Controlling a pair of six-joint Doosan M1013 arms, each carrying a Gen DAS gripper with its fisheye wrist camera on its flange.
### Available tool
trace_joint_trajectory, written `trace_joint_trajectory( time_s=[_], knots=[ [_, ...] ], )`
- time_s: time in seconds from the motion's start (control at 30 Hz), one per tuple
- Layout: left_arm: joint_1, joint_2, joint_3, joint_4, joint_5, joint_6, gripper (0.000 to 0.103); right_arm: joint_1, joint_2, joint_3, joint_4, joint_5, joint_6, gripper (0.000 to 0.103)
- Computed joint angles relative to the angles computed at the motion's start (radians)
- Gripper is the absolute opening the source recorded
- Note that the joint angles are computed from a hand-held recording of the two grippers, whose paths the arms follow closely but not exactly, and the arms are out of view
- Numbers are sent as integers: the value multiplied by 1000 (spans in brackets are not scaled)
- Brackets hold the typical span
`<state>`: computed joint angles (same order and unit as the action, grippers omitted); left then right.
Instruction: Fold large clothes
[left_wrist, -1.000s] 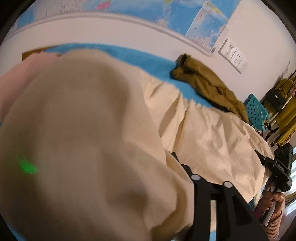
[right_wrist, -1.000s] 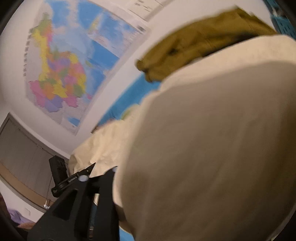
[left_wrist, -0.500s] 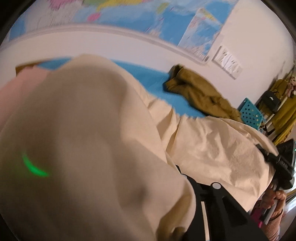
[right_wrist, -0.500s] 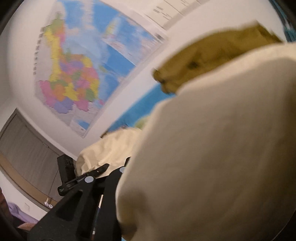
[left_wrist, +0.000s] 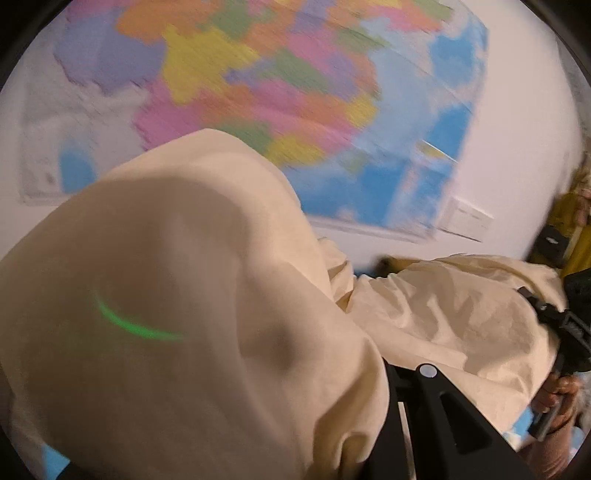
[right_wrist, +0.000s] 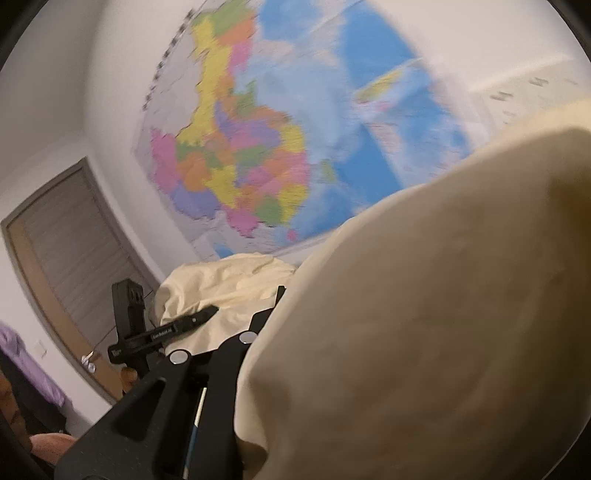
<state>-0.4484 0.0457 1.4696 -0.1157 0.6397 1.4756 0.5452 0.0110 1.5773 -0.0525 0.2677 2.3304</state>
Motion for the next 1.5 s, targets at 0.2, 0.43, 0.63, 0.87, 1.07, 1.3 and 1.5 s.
trace_joint_trajectory(
  time_s=[0.2, 0.43, 0.63, 0.87, 1.07, 1.3, 1.5],
  knots=[
    [47, 26, -64, 327, 6, -205, 19, -35, 178, -203, 482, 35, -539, 13],
    [150, 93, -135, 533, 49, -373, 19, -8, 343, -380, 530, 73, -652, 13],
    [240, 170, -139, 564, 78, -445, 19, 24, 465, -459, 567, 146, -691, 13],
    [355, 218, -55, 308, 76, -424, 28, 29, 490, -401, 739, 244, -765, 25],
    [401, 200, -29, 192, 50, -340, 32, -6, 414, -316, 872, 357, -872, 53],
    [388, 207, -49, 274, 106, -413, 42, -28, 245, -143, 791, 301, -952, 37],
    [345, 177, -36, 438, 159, -479, 62, -42, 244, -154, 744, 179, -898, 30]
  ],
)
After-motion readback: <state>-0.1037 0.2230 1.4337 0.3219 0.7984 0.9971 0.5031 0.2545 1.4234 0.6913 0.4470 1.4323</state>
